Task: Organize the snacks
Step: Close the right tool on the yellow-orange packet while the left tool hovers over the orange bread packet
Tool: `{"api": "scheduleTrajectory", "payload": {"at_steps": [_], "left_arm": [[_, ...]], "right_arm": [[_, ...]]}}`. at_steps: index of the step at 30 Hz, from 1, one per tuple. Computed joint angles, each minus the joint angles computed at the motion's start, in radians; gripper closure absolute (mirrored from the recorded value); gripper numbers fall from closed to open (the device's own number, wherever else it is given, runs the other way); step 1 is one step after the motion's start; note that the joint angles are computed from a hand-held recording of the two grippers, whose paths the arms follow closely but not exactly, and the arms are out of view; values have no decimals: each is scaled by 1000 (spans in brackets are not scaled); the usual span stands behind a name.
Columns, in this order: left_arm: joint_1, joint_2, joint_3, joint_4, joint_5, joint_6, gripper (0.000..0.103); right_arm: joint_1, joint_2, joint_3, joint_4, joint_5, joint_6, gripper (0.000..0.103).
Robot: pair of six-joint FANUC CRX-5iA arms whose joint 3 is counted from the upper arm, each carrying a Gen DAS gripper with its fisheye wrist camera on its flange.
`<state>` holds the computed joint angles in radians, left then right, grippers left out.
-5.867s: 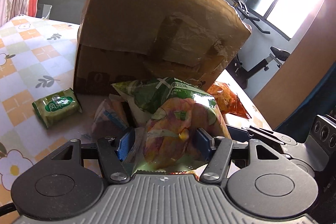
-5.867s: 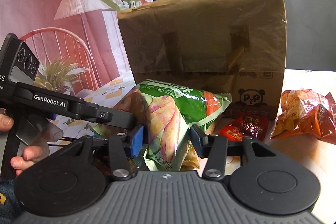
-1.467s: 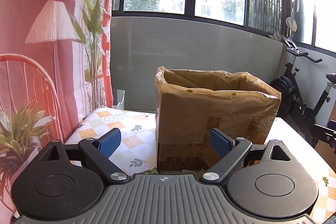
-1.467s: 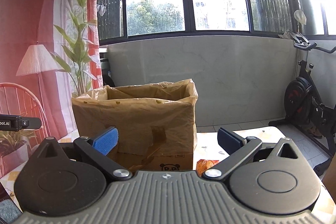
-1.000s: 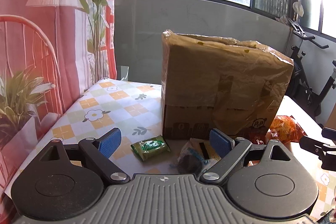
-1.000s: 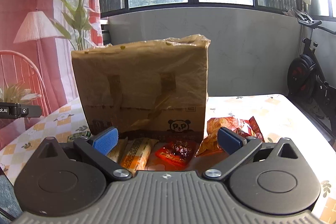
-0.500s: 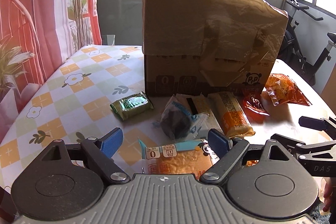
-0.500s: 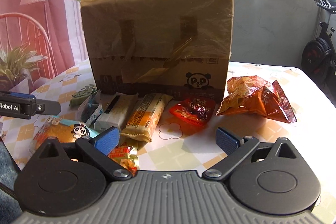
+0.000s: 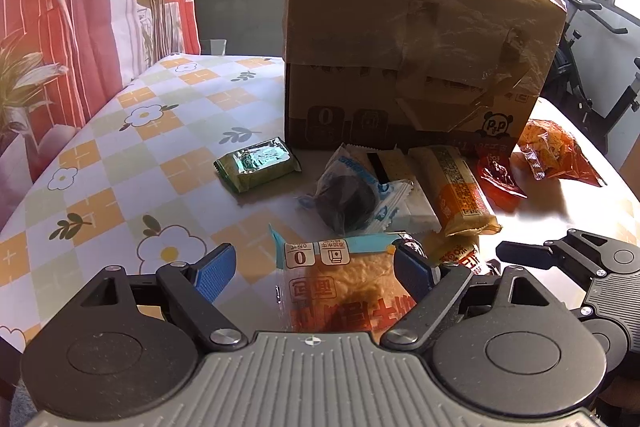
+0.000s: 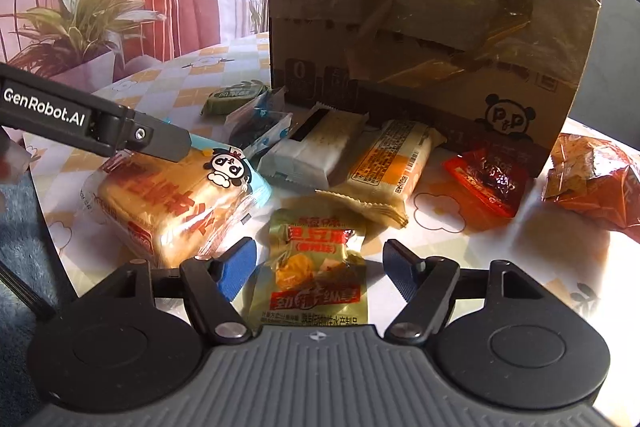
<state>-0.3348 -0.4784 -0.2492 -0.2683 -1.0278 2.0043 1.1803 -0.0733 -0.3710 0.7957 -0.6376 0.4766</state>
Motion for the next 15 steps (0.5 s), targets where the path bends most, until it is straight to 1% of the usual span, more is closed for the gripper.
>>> {"api": "scheduleTrajectory", "payload": {"at_steps": [2, 3, 4, 5, 6, 8, 10, 12, 13, 14, 15], "left_arm": [[11, -1, -5, 13, 3, 1, 15], [17, -2, -8, 20, 4, -2, 15], [20, -2, -10, 25, 5, -5, 15], [22, -2, -13, 29, 7, -9, 15], [22, -1, -12, 30, 7, -10, 15], [26, -2, -14, 36, 11, -11, 15], [32, -6, -21, 51, 23, -23, 16], [38, -13, -31, 67, 35, -37, 16], [41, -16, -34, 72, 38, -41, 17], [40, -18, -34, 71, 38, -37, 17], [37, -17, -32, 68, 36, -33, 17]], "right_arm": [[-5, 3, -3, 9, 5, -25, 26], [-13, -2, -14, 10, 24, -50, 26], [-18, -8, -31, 37, 37, -75, 27], [-17, -12, -40, 54, 40, -80, 30], [-16, -16, -41, 50, 40, -77, 38], [-9, -24, -38, 34, 30, -49, 51], [-3, -33, -34, 8, 24, -39, 53], [-8, -50, -46, -2, 40, -55, 58], [-9, -57, -49, -11, 42, -67, 59], [-10, -64, -53, -8, 36, -87, 62], [-11, -72, -64, 18, 33, -121, 63]]}}
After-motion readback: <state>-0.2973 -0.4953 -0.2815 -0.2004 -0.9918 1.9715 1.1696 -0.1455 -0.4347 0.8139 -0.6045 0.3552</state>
